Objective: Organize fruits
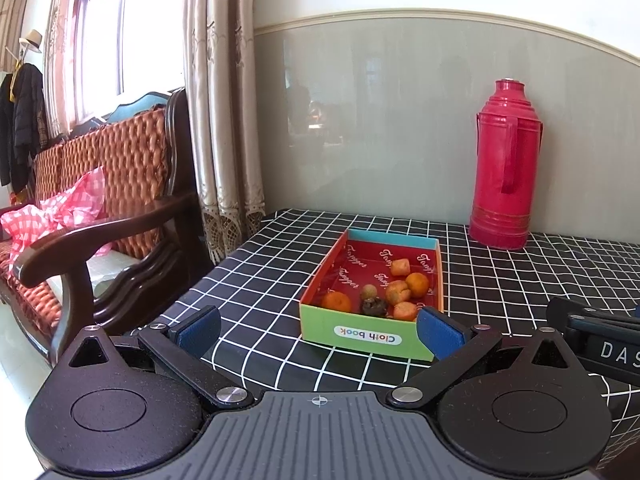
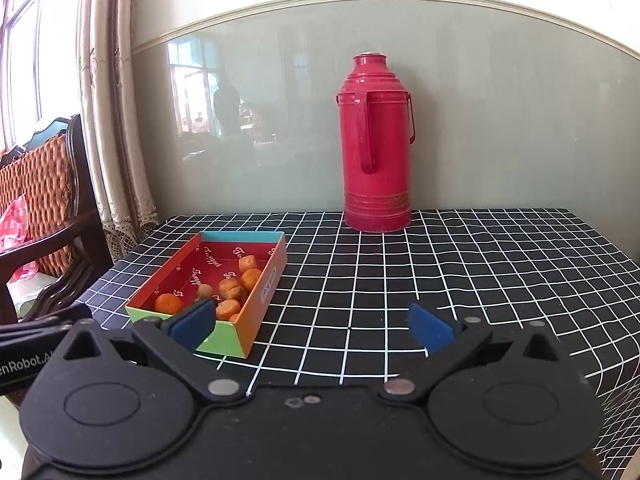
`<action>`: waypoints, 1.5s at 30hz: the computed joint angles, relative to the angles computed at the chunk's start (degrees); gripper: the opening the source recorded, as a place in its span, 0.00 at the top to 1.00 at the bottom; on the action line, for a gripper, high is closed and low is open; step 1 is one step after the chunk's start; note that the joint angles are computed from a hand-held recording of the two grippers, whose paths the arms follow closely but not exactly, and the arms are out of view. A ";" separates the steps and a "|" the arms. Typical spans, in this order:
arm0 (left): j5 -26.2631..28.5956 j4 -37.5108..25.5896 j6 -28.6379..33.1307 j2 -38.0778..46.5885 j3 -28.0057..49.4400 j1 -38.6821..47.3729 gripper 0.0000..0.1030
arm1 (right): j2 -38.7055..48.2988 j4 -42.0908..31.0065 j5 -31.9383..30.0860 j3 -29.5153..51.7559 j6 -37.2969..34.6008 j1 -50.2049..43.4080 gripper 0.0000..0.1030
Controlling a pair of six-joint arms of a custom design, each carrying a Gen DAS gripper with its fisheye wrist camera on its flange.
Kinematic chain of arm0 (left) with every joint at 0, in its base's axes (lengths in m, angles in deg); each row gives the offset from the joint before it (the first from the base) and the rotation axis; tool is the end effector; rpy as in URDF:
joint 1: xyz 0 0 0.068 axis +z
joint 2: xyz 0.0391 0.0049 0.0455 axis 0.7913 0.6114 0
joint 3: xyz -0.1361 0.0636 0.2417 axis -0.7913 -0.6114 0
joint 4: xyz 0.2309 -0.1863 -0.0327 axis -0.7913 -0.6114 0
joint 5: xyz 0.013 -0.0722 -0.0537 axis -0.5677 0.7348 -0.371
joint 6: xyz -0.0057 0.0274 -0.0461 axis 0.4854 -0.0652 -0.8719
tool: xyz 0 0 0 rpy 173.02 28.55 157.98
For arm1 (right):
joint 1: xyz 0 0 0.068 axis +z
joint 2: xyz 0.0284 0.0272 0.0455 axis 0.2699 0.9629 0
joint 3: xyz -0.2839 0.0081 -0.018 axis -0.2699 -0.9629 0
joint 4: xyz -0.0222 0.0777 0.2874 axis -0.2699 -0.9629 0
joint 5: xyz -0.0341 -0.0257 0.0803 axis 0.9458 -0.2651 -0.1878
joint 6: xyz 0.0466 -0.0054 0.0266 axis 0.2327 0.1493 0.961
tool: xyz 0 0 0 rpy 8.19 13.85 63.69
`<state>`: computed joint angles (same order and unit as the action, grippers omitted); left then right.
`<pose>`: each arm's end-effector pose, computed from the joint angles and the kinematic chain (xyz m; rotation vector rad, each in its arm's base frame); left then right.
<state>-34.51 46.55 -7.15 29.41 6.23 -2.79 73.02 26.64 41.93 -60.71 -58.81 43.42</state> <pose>0.2195 -0.2638 0.1792 -0.0774 1.9922 0.1345 0.2312 0.1015 0.1546 0.1556 1.9822 -0.0208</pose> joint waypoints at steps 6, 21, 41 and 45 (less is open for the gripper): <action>-0.24 -0.07 -0.21 0.02 0.00 -0.09 0.00 | -0.26 -0.07 0.33 0.03 -0.07 0.13 0.06; -0.16 -1.73 -1.24 -0.70 -0.31 -0.52 0.00 | -1.97 -1.70 1.80 -0.43 0.10 1.41 0.06; -0.09 -2.66 -1.64 -0.41 0.03 -0.92 0.00 | -2.26 -2.04 2.16 -0.56 1.25 1.67 0.06; 0.10 -2.15 -1.09 -0.41 -0.13 -1.10 0.00 | -2.25 -1.81 1.99 -0.67 1.33 1.54 0.06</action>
